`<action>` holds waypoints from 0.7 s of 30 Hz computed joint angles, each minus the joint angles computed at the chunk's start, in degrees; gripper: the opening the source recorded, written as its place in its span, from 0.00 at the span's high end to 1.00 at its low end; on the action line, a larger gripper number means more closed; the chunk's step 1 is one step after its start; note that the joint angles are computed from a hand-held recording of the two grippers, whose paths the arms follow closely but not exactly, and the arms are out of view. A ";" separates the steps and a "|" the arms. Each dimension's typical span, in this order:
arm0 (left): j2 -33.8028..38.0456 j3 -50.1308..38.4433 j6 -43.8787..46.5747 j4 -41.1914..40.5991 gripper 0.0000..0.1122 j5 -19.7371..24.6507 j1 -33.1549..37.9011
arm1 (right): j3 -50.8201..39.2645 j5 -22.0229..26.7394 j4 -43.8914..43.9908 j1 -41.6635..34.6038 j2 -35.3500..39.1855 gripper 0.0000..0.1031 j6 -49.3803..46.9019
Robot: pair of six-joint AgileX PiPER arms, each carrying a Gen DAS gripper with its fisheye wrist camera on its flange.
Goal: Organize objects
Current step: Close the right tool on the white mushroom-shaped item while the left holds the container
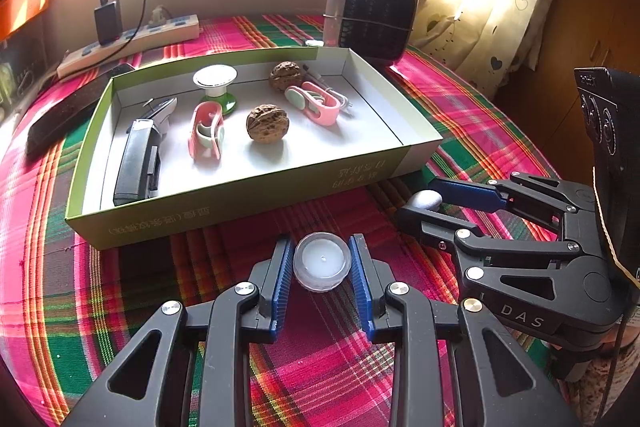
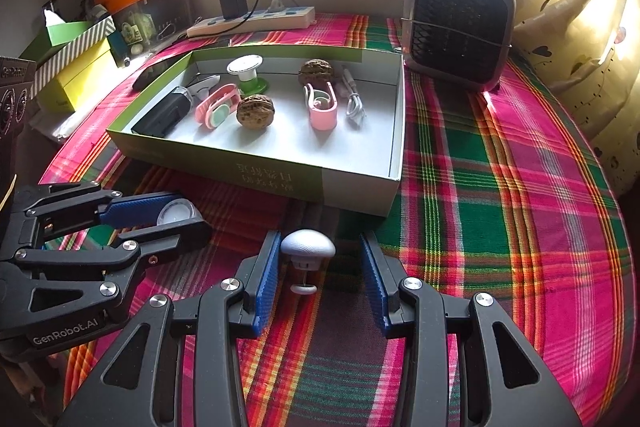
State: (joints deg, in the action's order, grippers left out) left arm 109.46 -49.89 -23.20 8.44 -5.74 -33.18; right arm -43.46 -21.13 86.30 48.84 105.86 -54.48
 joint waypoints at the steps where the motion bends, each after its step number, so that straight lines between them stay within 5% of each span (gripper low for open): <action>1: 0.00 0.02 0.01 -0.03 0.76 -0.04 -0.01 | 0.03 0.02 0.05 -0.08 -0.05 0.61 0.07; 8: 0.07 -0.32 4.45 -4.38 0.76 0.26 -0.13 | -0.18 -0.10 1.04 -0.08 -0.09 0.61 -1.11; 13: 0.22 -0.37 12.65 -12.69 0.76 0.16 -0.63 | 0.20 -0.14 0.36 0.03 -0.33 0.75 -0.45; 21: 0.27 -0.20 20.27 -20.32 0.76 -0.28 -1.13 | 0.49 0.32 -1.03 -0.36 -0.48 0.75 0.82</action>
State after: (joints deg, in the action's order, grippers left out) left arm 109.74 -50.09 -2.93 -11.88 -6.02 -34.30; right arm -42.96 -20.80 85.27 48.47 105.39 -53.65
